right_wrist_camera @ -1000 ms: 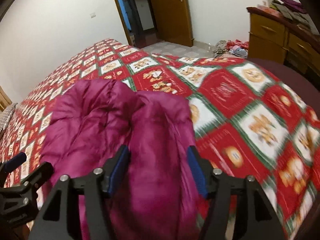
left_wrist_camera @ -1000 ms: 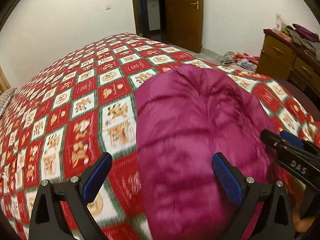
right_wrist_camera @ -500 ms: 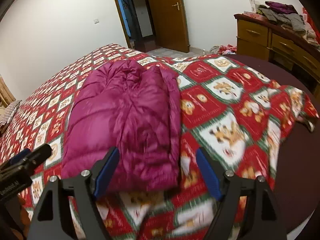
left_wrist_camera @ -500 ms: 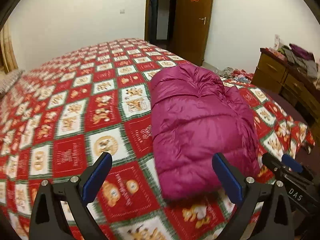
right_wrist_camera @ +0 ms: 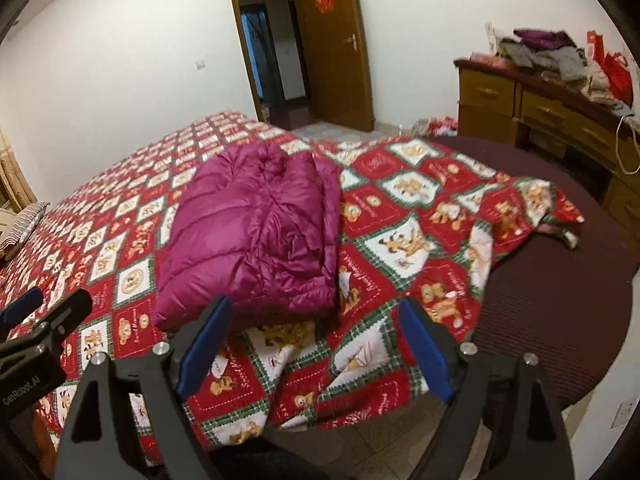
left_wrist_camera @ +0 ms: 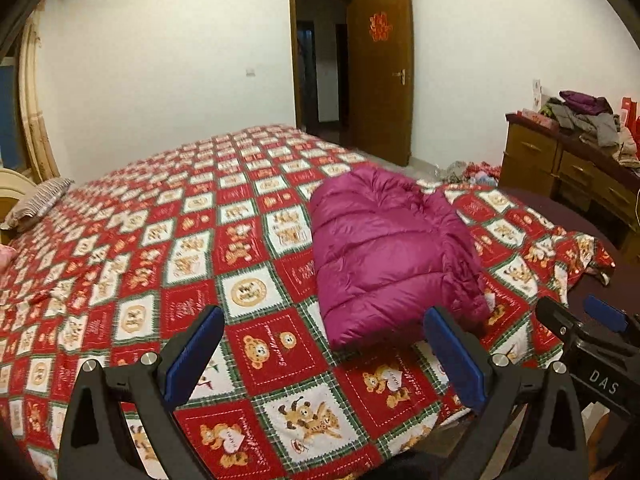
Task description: Fold large clothes
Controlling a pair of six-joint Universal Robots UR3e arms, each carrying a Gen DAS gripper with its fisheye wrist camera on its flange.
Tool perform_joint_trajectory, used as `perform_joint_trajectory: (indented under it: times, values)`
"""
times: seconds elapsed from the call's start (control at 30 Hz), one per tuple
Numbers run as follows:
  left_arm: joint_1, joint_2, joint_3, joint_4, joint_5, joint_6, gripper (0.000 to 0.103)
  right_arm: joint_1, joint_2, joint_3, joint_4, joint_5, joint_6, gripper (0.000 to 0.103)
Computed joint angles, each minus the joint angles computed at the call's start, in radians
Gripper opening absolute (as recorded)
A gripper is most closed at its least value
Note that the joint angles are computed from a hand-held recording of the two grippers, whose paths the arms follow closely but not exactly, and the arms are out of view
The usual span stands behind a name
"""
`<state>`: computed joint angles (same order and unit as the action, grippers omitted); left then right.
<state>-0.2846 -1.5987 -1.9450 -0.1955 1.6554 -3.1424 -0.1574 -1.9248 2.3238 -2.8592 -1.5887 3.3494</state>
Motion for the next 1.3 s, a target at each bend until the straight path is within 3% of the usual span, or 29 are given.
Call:
perform_joint_trajectory:
  times: [0.2, 0.37, 0.53, 0.7, 0.97, 1.2, 1.3]
  values:
    - [-0.052, 0.102, -0.033, -0.003, 0.061, -0.027, 0.101, -0.007, -0.175, 0.035, 0.044, 0.026, 0.004, 0.091]
    - [-0.157, 0.152, -0.022, 0.023, 0.241, -0.054, 0.101, 0.003, -0.291, 0.034, 0.058, 0.030, -0.001, 0.097]
    - [-0.215, 0.228, -0.038, 0.040, 0.300, -0.062, 0.101, -0.010, -0.411, 0.026, 0.074, 0.052, -0.010, 0.100]
    - [-0.285, 0.257, -0.025, 0.054, 0.384, -0.051, 0.101, 0.055, -0.448, 0.010, 0.021, -0.025, -0.009, 0.103]
    - [-0.316, 0.300, -0.041, 0.091, 0.425, -0.036, 0.101, 0.158, -0.424, 0.006, -0.085, -0.155, 0.002, 0.103]
    - [-0.328, 0.332, -0.055, 0.099, 0.450, -0.050, 0.101, 0.133, -0.479, 0.012, -0.066, -0.123, -0.005, 0.103]
    - [-0.337, 0.335, -0.057, 0.109, 0.466, -0.049, 0.101, 0.165, -0.457, 0.011, -0.092, -0.157, -0.009, 0.103]
